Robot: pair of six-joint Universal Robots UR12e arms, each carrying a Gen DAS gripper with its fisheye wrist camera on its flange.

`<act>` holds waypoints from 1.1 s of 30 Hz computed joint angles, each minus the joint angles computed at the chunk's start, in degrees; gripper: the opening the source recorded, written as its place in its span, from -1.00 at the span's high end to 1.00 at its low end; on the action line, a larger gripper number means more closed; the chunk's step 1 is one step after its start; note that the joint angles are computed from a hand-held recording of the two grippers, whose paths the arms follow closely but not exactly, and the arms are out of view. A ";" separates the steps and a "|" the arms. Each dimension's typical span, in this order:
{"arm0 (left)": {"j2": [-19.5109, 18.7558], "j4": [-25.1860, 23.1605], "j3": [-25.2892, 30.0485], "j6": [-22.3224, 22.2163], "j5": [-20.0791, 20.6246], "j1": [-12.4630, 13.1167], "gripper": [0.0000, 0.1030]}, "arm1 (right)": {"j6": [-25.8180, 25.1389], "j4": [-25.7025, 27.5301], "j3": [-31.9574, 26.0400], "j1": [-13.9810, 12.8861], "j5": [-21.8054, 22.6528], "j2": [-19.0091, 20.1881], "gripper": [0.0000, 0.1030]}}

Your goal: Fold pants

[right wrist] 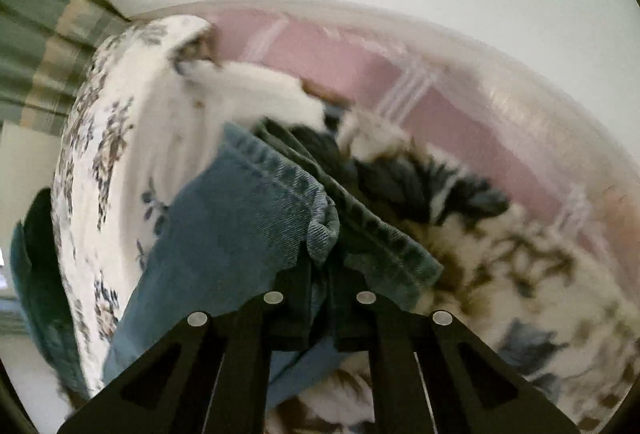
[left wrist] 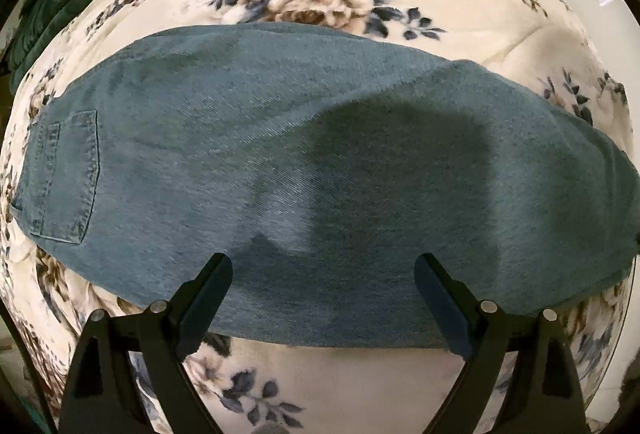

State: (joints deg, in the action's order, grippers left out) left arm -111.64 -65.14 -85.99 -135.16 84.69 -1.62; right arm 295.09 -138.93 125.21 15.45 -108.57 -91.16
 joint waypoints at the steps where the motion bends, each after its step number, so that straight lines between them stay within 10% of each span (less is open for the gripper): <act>1: 0.01 0.05 0.03 0.22 -0.17 0.05 -0.81 | 1.07 1.74 -0.65 0.78 -1.44 -0.69 0.87; 7: -0.71 -1.13 0.84 0.13 0.22 0.09 -0.81 | 1.84 6.41 -0.95 0.99 0.78 -2.51 0.88; 13: -1.66 -0.76 2.09 -0.30 0.70 0.62 -0.81 | -5.68 1.59 2.32 -4.58 16.09 -1.95 0.60; 16: -2.18 -1.07 4.08 -1.75 -1.20 1.70 -0.81 | -12.82 12.47 -4.53 -3.74 13.89 -1.16 -0.26; 22: -5.97 -1.67 11.59 -6.14 -2.10 2.66 -0.81 | -35.85 12.46 -19.89 -1.38 9.45 8.33 -0.34; 27: -12.36 -1.97 20.73 -12.92 1.36 3.33 -0.81 | -51.61 -6.24 -29.18 -6.05 30.56 21.15 -0.34; 33: -20.69 -6.51 32.67 -15.54 5.14 3.82 -0.81 | -64.68 1.68 -50.64 -8.29 50.00 39.43 -0.34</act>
